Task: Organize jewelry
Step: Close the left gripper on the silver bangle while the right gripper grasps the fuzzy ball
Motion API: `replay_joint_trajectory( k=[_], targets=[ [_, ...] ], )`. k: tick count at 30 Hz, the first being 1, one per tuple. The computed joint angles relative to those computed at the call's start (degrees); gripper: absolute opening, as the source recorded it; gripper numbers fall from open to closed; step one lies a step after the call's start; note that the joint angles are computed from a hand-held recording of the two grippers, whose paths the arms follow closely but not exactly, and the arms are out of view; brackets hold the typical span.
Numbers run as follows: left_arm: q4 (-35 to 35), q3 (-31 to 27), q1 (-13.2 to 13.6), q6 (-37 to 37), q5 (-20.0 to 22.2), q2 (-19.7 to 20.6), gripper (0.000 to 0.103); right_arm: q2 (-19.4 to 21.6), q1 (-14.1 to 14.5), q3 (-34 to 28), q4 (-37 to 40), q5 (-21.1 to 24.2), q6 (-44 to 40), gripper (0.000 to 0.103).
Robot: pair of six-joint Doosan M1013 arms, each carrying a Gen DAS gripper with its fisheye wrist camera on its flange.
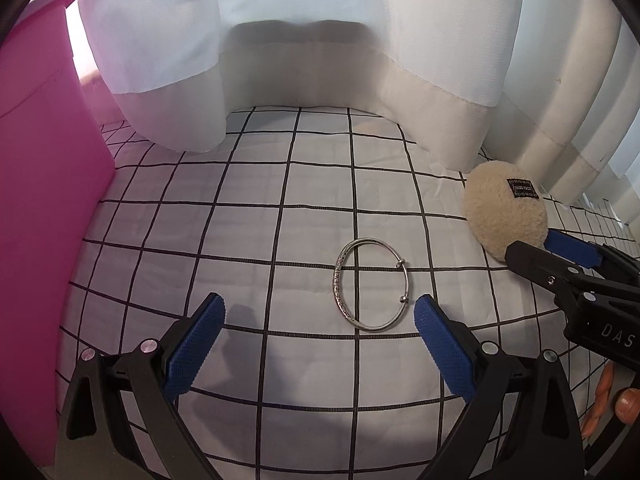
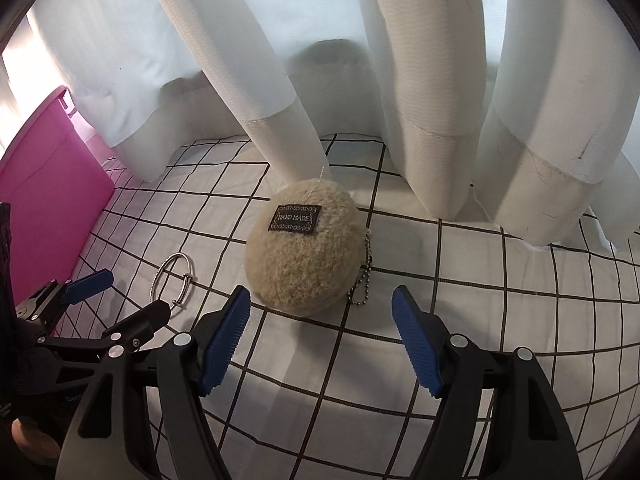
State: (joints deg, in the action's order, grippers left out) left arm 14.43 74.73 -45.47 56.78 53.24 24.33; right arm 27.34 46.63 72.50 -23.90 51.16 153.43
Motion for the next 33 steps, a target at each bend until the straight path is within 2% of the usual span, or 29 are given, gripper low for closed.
replay_joint_trajectory(
  k=[10,19,26,28,33],
  targets=[
    [-1.0,-0.7,0.2,1.8,-0.6,1.1,0.094,3.0,-1.0,-4.5,3.2,4.2,-6.6,0.070],
    [0.8,-1.6,-0.2,3.0,-0.7,2.0,0.094,4.3,-1.5,-6.7,3.2,6.1,-7.8,0.070],
    [2.2,-4.0,0.0,0.5,0.0,3.8,0.095,5.3,-1.8,-8.0,2.4,5.9,-7.5,0.070],
    [2.4,-3.4,-0.2,-0.2,0.2,3.2,0.093,5.5,-1.7,-8.1,2.1,6.0,-7.6,0.070],
    [3.5,-1.9,-0.3,-1.4,-0.9,1.9,0.079,5.0,-1.3,-7.2,1.4,5.8,-7.0,0.067]
  ],
)
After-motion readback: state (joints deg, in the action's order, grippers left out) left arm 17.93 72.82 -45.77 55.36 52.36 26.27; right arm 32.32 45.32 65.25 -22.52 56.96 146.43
